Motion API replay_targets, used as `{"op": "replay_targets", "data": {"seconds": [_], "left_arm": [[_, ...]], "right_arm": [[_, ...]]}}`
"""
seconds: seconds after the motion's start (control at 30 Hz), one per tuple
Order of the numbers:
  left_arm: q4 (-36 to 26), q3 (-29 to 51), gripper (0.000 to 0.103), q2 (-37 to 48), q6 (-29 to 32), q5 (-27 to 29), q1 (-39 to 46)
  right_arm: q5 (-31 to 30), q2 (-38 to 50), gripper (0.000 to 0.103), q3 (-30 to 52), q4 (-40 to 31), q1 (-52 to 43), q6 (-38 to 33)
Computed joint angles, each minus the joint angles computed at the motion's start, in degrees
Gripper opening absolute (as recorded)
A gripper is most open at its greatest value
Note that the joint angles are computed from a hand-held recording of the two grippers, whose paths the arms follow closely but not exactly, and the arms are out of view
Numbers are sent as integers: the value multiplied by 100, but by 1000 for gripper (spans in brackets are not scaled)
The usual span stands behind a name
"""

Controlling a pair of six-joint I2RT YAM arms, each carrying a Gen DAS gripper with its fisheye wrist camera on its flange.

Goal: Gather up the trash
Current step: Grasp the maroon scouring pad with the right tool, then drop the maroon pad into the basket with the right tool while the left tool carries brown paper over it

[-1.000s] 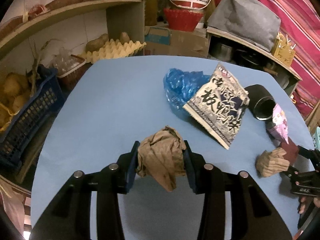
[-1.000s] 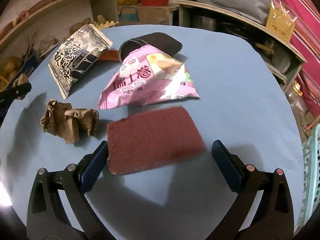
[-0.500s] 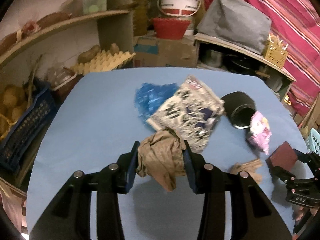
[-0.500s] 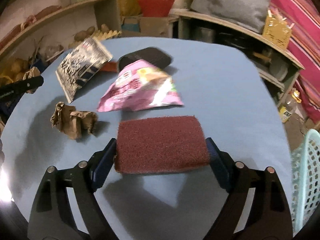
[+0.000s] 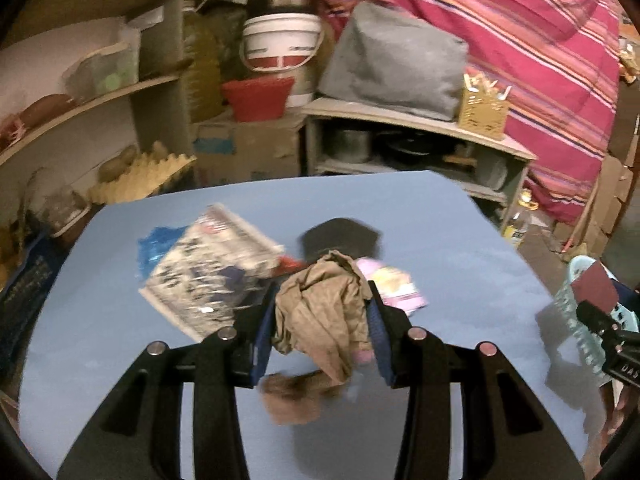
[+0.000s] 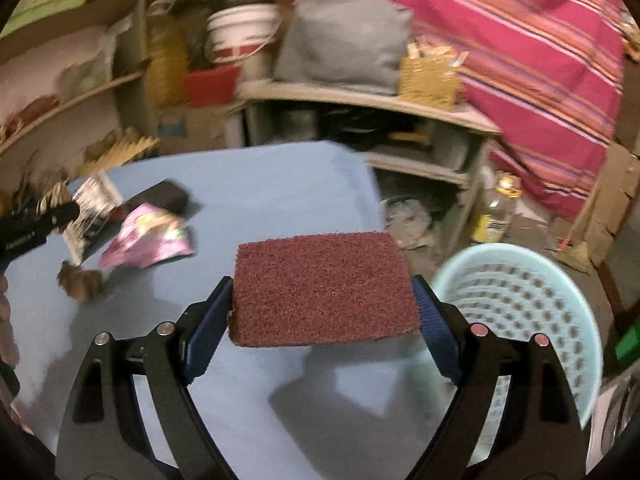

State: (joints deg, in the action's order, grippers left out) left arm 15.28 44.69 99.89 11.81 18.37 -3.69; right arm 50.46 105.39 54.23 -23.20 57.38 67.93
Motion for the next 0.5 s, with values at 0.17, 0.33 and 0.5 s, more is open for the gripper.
{"op": "replay_targets", "data": {"seconds": [0.17, 0.33, 0.5], "left_arm": [[435, -241, 42, -90, -391, -362, -745], [615, -368, 42, -77, -647, -722, -1475], [821, -402, 42, -36, -937, -1144, -2240]], "right_arm": [[372, -787, 85, -845, -553, 74, 927], [569, -1282, 85, -1422, -1343, 174, 1919], [663, -1912, 85, -2079, -1882, 262, 2817]]}}
